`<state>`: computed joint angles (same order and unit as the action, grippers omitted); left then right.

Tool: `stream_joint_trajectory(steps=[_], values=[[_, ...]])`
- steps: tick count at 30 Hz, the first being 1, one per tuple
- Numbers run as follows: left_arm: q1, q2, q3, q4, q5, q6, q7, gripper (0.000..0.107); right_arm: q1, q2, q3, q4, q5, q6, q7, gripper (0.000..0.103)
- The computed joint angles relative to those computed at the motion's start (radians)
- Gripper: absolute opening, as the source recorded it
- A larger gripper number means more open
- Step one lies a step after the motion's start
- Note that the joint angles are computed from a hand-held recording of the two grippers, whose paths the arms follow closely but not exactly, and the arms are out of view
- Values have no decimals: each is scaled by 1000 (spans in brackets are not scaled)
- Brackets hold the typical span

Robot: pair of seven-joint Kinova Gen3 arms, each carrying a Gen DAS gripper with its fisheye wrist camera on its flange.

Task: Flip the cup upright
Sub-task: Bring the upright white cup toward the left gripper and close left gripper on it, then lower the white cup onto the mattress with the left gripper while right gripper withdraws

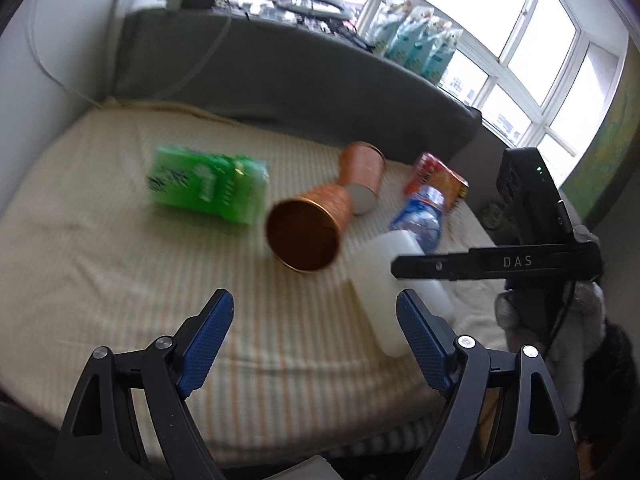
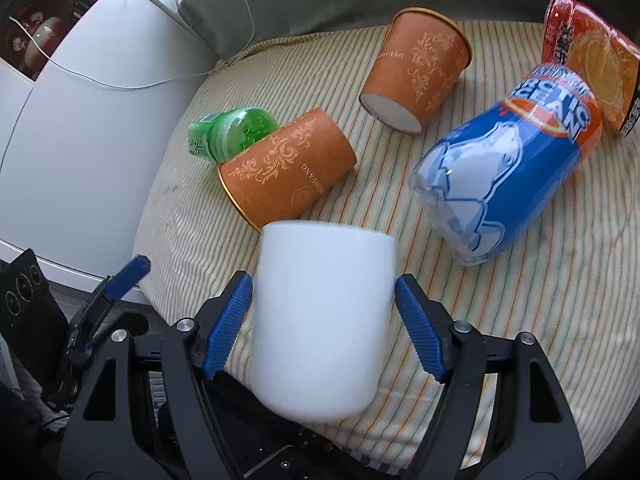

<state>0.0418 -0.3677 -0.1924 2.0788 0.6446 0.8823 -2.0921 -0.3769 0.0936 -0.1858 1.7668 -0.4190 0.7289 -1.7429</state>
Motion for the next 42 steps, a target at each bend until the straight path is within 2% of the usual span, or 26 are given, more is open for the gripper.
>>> stream_joint_trajectory(steps=[2, 5, 12, 19, 24, 28, 35, 42], values=[[12, 31, -23, -15, 31, 44, -6, 83, 12, -15, 5, 17, -34, -17, 29, 79], [-3, 63, -20, -33, 65, 87, -8, 84, 48, -59, 12, 69, -141, -47, 120, 80], [-41, 167, 45, -110, 126, 190, 29, 83, 43, -232, 76, 241, -285, -135, 232, 80], [-79, 277, 112, -168, 165, 240, 101, 83, 6, -378, 146, 382, -291, -184, 209, 80], [-95, 311, 147, -178, 162, 236, 143, 82, -6, -438, 184, 443, -268, -196, 169, 80], [-97, 309, 157, -178, 152, 220, 160, 82, -27, -463, 206, 463, -251, -205, 150, 80], [-96, 336, 162, -194, 153, 234, 159, 73, -55, -476, 237, 489, -240, -228, 135, 80], [-95, 336, 175, -195, 146, 219, 160, 73, -37, -498, 215, 493, -192, -234, 71, 80]])
